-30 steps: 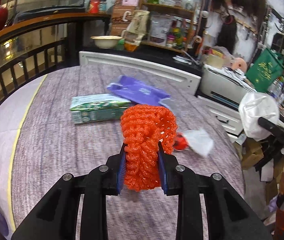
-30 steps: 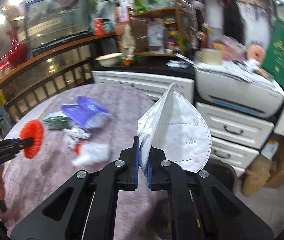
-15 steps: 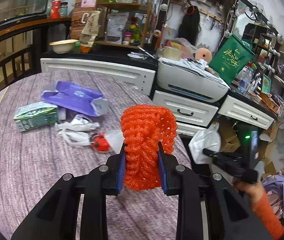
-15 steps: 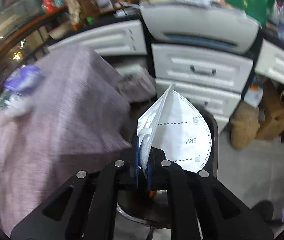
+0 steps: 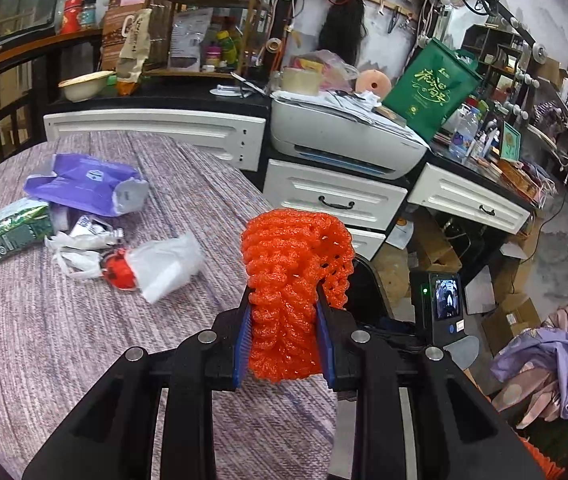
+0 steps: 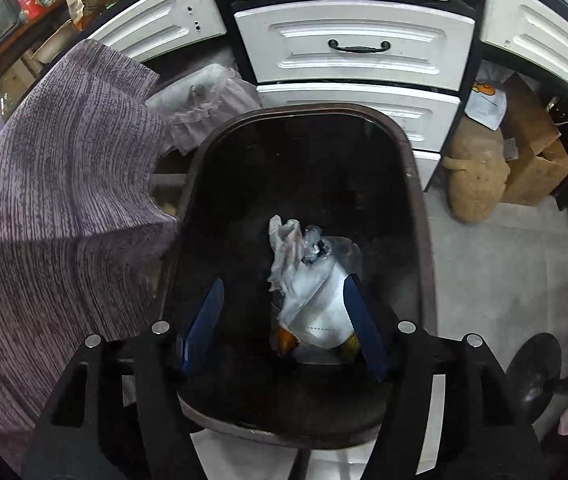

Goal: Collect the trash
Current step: 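Open the left tool over the bin to drop the orange net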

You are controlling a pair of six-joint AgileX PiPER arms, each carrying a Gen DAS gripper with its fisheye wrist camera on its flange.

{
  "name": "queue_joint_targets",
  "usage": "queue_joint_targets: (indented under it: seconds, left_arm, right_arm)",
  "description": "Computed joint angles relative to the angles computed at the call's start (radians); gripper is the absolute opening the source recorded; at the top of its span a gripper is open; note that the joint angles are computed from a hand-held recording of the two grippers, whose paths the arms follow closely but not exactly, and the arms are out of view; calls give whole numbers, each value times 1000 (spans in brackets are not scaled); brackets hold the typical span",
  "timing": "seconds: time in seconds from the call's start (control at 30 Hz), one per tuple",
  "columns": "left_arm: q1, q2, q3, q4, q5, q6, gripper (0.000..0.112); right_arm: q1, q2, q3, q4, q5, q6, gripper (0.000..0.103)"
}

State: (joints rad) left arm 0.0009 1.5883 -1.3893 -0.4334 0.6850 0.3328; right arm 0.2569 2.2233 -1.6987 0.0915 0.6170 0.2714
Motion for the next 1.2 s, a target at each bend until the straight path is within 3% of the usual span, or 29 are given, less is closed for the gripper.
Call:
queue_joint_targets:
  seconds: [0.27,0.57,1.2]
  left_arm:
    - [-102,38,-22,12,-5,-20,28]
    - [-215,154,-104,85,5,-91,28]
    - [-357,326,-197,291,9,-214,29]
  right_arm:
    - [-54,-188,223,-7,-120,26,66]
    - [-121,-356,355,-105,-171,119,67]
    - [-195,-439,428,-97,-187,104,67]
